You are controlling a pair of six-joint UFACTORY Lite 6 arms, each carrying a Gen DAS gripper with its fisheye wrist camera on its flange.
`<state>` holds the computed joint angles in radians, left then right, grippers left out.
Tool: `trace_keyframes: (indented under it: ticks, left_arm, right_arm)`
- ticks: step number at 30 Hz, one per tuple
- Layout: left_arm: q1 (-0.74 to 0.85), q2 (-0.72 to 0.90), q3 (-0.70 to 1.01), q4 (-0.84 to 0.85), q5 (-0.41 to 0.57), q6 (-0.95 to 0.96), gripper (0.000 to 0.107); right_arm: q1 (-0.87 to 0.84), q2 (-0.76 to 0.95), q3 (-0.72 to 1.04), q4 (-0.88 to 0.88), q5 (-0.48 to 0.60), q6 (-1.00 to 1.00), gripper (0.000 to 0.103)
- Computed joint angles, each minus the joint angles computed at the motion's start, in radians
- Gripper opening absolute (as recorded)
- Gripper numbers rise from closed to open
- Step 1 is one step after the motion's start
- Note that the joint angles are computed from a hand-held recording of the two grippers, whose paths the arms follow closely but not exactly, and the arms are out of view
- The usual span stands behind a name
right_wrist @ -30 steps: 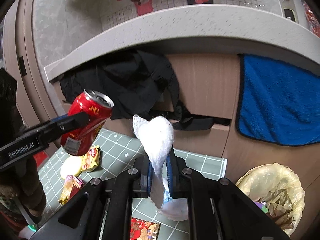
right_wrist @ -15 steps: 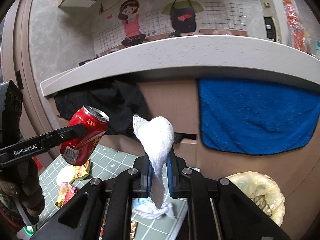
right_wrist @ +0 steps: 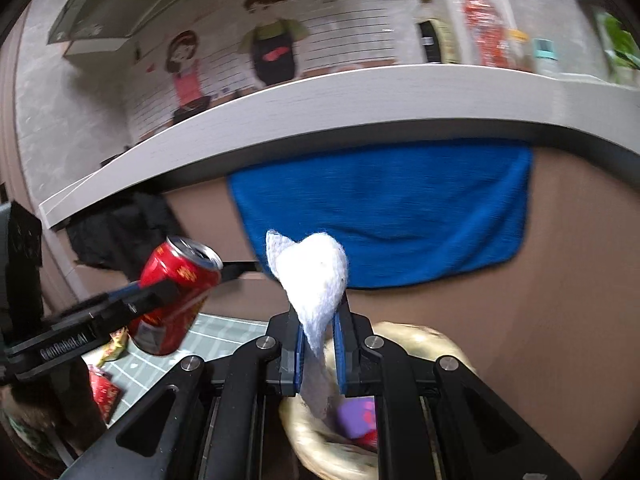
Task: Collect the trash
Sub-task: 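Lower both items over the bin and open both tools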
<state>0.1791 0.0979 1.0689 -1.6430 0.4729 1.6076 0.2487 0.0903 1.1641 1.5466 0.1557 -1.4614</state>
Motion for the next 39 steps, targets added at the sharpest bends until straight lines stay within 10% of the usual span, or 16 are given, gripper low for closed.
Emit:
trace_keyframes:
  ticks: [11, 39]
  left_arm:
    - [-0.234, 0.121, 0.023, -0.399, -0.179, 0.378, 0.037]
    - [-0.252, 0.364, 0.184, -0.248, -0.184, 0.209, 0.037]
  right_arm:
    - [-0.152, -0.013, -0.07, 0.124, 0.065, -0.169, 0.011]
    - [-0.183, 0.254, 0.024, 0.267, 0.118, -0.312, 0.013]
